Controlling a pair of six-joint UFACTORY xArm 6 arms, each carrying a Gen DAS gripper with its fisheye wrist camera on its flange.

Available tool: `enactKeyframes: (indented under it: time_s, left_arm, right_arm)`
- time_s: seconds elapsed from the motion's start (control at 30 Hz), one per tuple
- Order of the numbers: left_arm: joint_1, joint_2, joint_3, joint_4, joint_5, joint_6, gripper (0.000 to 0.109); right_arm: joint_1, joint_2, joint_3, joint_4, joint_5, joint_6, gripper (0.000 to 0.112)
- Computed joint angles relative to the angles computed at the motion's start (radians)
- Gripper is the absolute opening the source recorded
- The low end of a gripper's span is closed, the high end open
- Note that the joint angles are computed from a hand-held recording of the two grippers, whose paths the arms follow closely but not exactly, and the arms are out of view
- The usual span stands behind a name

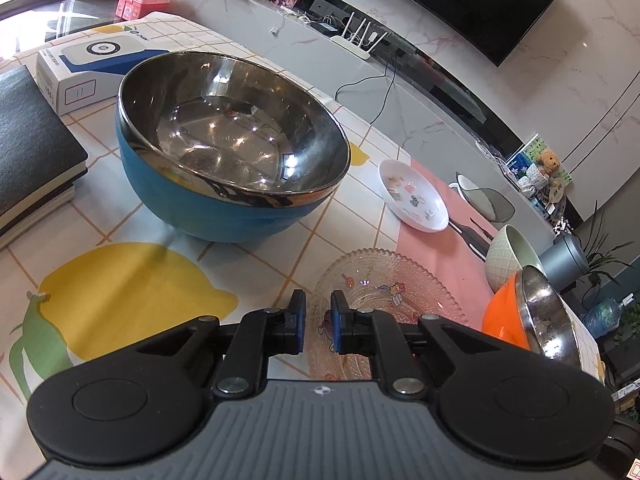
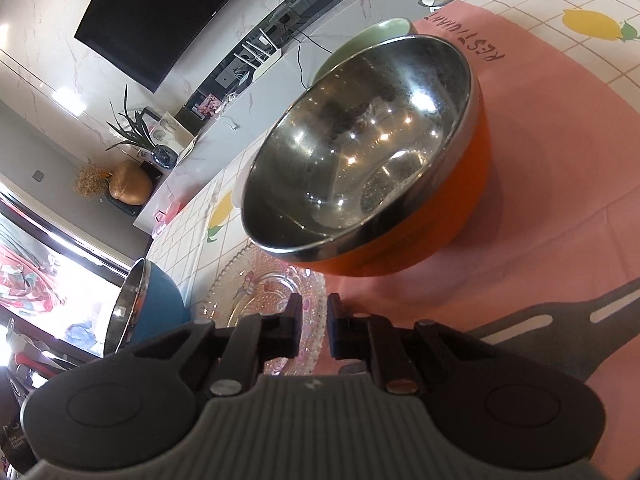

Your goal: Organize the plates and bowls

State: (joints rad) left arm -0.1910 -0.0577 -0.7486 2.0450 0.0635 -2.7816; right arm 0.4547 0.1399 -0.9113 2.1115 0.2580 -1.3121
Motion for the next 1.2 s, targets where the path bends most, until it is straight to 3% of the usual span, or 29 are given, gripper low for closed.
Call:
enactKeyframes:
  time_s: [0.17, 0.3, 0.57, 0.9, 1.2]
  left_arm:
    - [0.004, -0.023, 0.016, 0.013, -0.005, -0.011, 0.011]
    - [-0.006, -0.067, 0.065, -0.112, 0.025, 0.106, 0.01]
    - [-0.013, -0.17, 0.152, -0.216, 0.021, 0.197, 0.01]
    - [-0.09, -0.382, 0.328, -0.566, 0.081, 0.493, 0.01]
    - [-0.231, -0.516, 0.428, -0.829, 0.132, 0.684, 0.01]
  right_arm:
    - [0.009, -0.006, -0.002, 0.003, -0.022, 0.004, 0.005]
    - [0.017, -0.027, 0.012, -0.025, -0.021, 0.034, 0.005]
    - [0.018, -0.108, 0.091, -0.09, -0.003, 0.114, 0.005]
    - [0.031, -0.278, 0.23, -0.08, 0.0, 0.106, 0.004]
    - [0.004, -0.495, 0.416, -0.161, 0.003, 0.193, 0.004]
